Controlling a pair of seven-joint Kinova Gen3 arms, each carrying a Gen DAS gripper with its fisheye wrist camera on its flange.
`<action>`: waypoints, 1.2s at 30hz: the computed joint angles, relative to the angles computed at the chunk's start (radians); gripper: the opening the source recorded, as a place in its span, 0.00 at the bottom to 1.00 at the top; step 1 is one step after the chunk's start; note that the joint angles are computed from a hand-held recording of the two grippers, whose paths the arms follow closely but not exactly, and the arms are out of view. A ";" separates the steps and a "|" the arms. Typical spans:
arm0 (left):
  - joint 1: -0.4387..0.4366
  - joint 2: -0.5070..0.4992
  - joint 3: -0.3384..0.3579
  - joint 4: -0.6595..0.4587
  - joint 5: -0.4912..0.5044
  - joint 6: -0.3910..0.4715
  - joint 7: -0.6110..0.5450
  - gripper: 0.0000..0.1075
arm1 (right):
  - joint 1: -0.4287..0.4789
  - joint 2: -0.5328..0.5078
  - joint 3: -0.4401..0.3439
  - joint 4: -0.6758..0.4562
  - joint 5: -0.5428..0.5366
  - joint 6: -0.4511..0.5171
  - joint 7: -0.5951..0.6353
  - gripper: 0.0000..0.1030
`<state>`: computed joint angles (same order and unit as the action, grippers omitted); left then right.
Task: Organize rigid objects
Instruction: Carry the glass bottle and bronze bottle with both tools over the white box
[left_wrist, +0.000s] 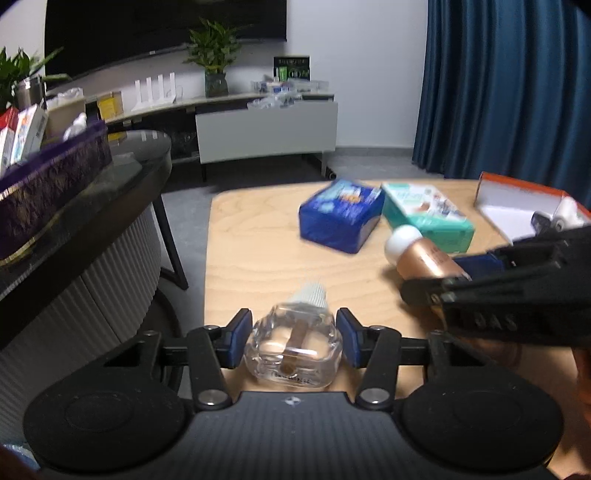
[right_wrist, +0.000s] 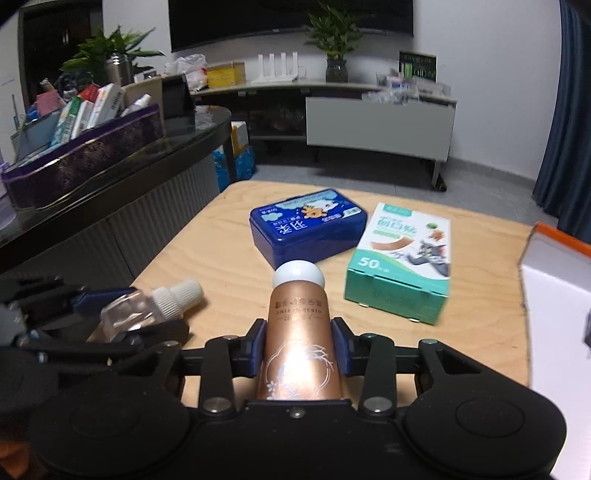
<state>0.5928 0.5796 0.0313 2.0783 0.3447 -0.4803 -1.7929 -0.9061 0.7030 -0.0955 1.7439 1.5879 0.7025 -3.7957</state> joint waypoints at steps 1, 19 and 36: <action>0.001 -0.009 0.007 0.008 0.006 -0.013 0.013 0.47 | -0.010 -0.015 0.001 0.025 0.024 0.009 -0.033 0.45; 0.253 -0.122 0.055 0.024 0.403 -0.121 -0.171 0.44 | -0.129 -0.295 -0.184 0.432 -0.071 0.488 -0.377 0.45; 0.370 -0.069 0.109 -0.190 0.539 -0.042 -0.388 0.44 | -0.224 -0.432 -0.300 0.680 -0.327 0.686 -0.619 0.45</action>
<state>0.9631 0.5106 0.1402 1.8879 0.8839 -0.5223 -2.1813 -1.1305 0.2711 -0.3952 2.4242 1.2613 1.3885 -4.4142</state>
